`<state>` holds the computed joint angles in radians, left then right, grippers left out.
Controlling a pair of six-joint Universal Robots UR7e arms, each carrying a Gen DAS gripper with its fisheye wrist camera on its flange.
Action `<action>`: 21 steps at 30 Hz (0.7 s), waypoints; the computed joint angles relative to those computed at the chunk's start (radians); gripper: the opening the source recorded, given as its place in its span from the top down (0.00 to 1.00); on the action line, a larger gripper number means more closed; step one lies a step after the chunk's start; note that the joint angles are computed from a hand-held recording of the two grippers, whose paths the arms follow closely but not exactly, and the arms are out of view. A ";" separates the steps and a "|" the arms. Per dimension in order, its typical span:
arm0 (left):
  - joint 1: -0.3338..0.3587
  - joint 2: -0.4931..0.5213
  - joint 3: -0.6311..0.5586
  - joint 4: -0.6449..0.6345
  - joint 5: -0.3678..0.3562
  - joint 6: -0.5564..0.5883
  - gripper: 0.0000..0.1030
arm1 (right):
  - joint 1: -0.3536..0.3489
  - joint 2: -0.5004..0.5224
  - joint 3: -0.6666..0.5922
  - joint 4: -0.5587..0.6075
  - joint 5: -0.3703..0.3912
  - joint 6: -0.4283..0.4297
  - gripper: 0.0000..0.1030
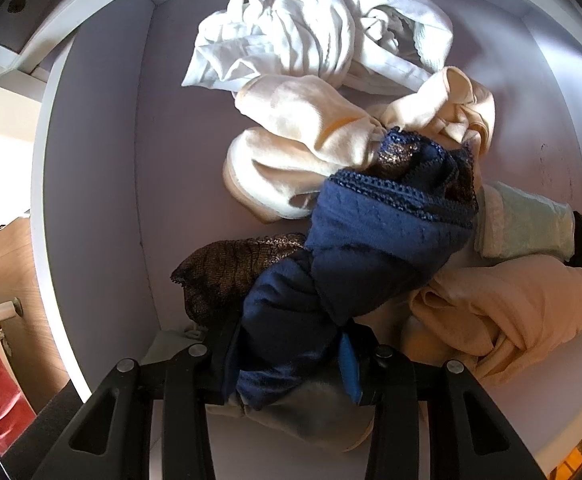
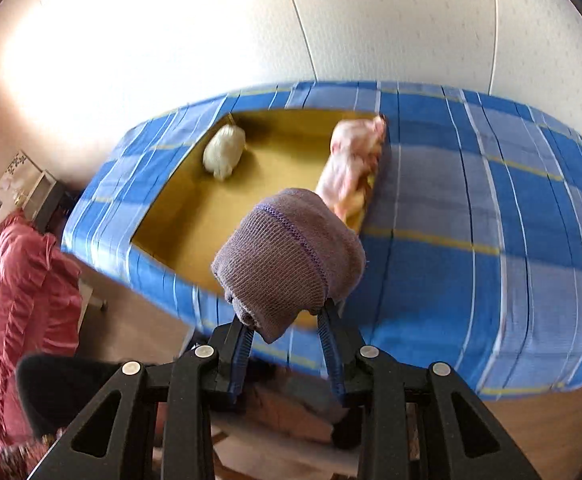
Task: Organize soft objects
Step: 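Carry the grey sock roll into the gold-lined box and open the right gripper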
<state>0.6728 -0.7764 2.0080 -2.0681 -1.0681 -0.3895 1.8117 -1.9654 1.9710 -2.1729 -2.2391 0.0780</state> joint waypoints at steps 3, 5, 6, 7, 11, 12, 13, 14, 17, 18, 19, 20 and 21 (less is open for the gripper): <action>-0.002 0.004 -0.001 -0.001 0.000 0.000 0.60 | -0.008 0.084 -0.048 -0.052 -0.044 -0.039 0.69; -0.003 0.004 -0.001 -0.001 0.000 -0.001 0.60 | -0.015 0.132 -0.080 -0.071 -0.067 -0.055 0.69; -0.003 0.004 -0.001 -0.001 0.000 -0.001 0.60 | -0.022 0.164 -0.101 -0.083 -0.083 -0.063 0.69; -0.003 0.004 -0.002 0.000 0.000 -0.001 0.60 | -0.027 0.182 -0.112 -0.090 -0.091 -0.068 0.69; -0.002 0.005 -0.002 -0.003 -0.003 -0.001 0.60 | -0.051 0.281 -0.170 -0.150 -0.117 -0.085 0.69; -0.001 0.005 -0.002 -0.004 -0.003 -0.001 0.60 | -0.058 0.298 -0.181 -0.154 -0.111 -0.086 0.69; 0.001 0.004 -0.001 -0.005 -0.003 0.002 0.60 | -0.062 0.318 -0.193 -0.162 -0.113 -0.090 0.69; 0.002 0.004 -0.001 -0.007 -0.004 0.002 0.60 | -0.066 0.340 -0.206 -0.163 -0.122 -0.087 0.69; 0.007 0.001 0.000 -0.009 -0.005 0.004 0.60 | -0.086 0.383 -0.237 -0.164 -0.126 -0.083 0.69; 0.008 0.000 0.001 -0.009 -0.005 0.005 0.60 | -0.092 0.394 -0.243 -0.171 -0.128 -0.086 0.69; 0.009 0.000 0.000 -0.009 -0.005 0.006 0.60 | -0.097 0.407 -0.250 -0.180 -0.134 -0.094 0.69; 0.009 0.000 0.000 -0.008 -0.005 0.006 0.60 | -0.103 0.423 -0.259 -0.184 -0.145 -0.102 0.69; 0.009 0.000 -0.001 -0.008 -0.005 0.005 0.60 | -0.108 0.433 -0.265 -0.185 -0.155 -0.106 0.69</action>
<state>0.6819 -0.7763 2.0073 -2.0759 -1.0735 -0.3842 1.7040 -1.5322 1.7055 -2.3579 -2.3939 -0.0281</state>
